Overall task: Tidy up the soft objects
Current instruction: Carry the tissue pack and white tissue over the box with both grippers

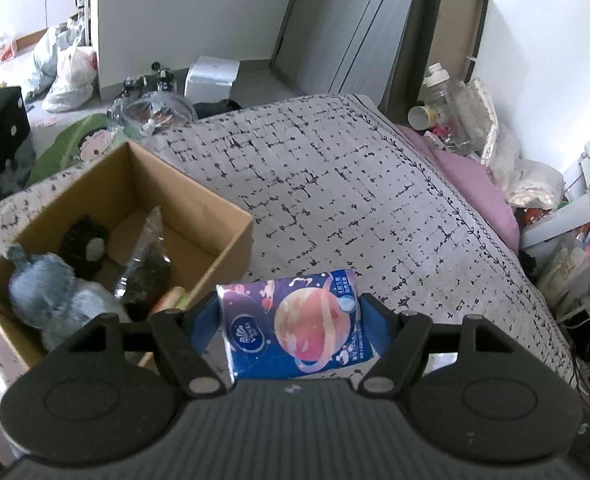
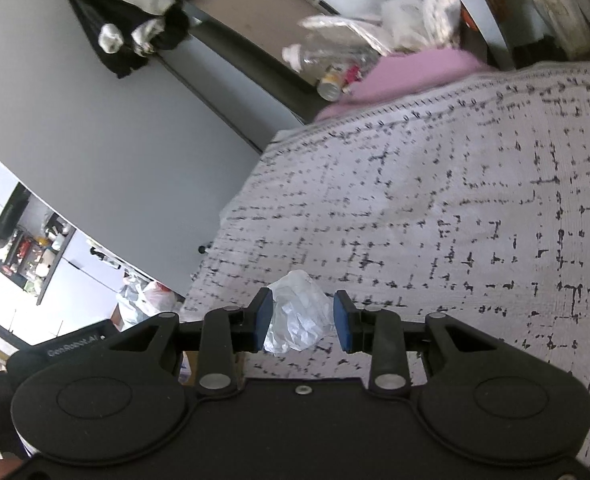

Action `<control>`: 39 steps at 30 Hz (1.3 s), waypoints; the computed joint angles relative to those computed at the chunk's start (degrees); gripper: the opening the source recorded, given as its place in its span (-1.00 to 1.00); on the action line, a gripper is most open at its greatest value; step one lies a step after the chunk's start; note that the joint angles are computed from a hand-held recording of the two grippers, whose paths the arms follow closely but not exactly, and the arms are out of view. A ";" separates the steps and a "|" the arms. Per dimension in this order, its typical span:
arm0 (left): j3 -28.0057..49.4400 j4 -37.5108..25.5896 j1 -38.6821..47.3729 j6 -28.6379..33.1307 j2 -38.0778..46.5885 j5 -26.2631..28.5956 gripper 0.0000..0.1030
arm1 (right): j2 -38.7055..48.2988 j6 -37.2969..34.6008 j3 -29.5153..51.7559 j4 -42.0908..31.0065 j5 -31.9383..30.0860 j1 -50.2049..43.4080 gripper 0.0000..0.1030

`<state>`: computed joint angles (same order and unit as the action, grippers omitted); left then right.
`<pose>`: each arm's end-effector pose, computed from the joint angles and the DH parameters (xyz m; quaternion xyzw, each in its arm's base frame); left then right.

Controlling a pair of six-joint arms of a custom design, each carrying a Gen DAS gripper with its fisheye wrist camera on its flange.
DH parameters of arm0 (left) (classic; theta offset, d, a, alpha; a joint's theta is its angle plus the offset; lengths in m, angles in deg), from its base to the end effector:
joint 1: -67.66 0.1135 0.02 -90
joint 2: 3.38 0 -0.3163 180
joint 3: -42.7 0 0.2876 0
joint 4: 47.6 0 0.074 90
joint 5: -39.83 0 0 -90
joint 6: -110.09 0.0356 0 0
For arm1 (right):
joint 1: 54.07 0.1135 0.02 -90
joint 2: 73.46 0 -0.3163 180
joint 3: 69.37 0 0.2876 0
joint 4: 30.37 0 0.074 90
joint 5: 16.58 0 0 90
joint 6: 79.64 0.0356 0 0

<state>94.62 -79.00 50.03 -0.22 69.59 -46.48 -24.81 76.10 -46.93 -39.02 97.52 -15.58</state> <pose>0.2495 -0.0817 0.2258 -0.0118 0.9463 -0.1334 0.2943 0.1315 0.0860 0.1630 0.2981 0.8198 0.2436 0.4240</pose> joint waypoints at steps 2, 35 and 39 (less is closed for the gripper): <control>-0.31 -0.73 1.18 1.61 -1.51 0.50 0.41 | -0.92 0.79 0.79 -1.71 2.79 2.85 -0.37; 3.49 -4.34 25.48 23.05 -1.40 15.18 0.41 | 18.07 -1.74 12.52 5.02 11.95 18.59 -0.37; 5.08 -3.23 27.01 23.87 1.72 16.35 0.41 | 22.02 -2.74 14.45 6.83 11.18 18.62 -0.37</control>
